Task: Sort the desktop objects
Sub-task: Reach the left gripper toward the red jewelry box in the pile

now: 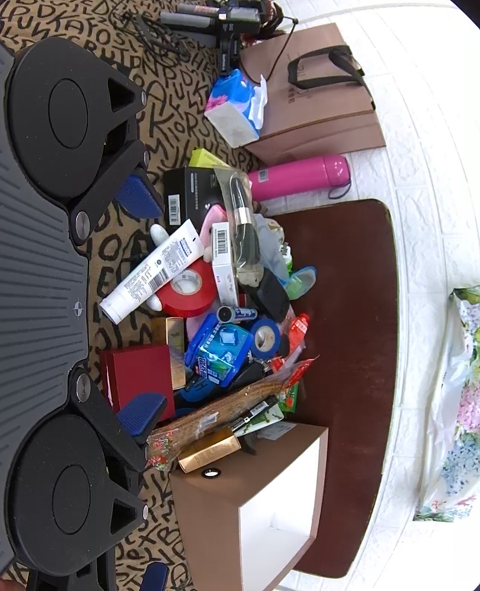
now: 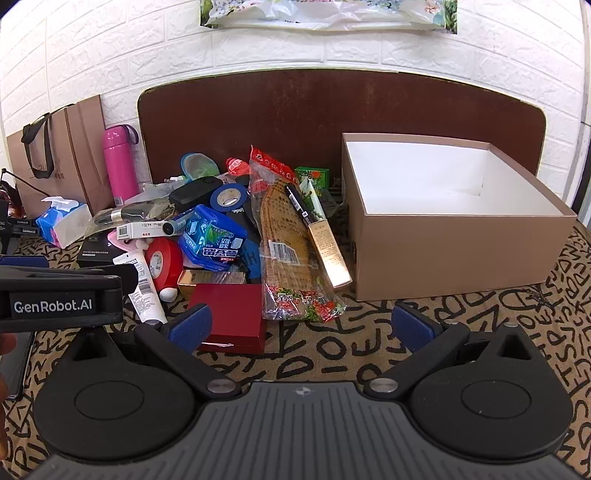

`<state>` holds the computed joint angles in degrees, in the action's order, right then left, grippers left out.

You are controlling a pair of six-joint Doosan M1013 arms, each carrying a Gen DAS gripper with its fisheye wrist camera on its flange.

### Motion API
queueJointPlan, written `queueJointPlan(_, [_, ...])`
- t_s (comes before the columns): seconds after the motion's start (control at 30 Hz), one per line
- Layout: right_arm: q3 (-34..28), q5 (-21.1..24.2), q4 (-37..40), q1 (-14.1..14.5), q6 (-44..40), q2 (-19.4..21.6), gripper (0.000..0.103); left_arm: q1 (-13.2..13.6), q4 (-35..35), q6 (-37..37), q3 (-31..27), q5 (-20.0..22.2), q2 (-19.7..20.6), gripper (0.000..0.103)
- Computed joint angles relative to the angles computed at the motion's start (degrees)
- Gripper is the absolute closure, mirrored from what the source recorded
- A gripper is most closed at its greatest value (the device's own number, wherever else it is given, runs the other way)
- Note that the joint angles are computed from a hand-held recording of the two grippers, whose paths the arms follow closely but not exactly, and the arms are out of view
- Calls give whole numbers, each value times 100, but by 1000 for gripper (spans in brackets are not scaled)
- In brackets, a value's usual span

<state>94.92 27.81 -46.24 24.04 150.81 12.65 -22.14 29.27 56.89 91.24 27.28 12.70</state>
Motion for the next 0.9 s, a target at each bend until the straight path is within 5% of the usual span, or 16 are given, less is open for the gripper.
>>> queueJointPlan(0.37, [-63, -24, 264, -37, -258, 90, 0, 58, -362, 313, -71, 28, 100, 0])
queueJointPlan(0.57, [-40, -277, 960, -135, -991, 198, 0, 325, -1894, 1602, 71, -397, 164, 0])
queueJointPlan(0.77, [-107, -440, 2584, -300, -2529, 400, 0, 513, -3597, 3223, 67, -372, 345, 2])
queueJointPlan(0.9, [-158, -521, 2951, -338, -3111, 524, 3, 580, -4901, 4536, 11, -444, 432, 7])
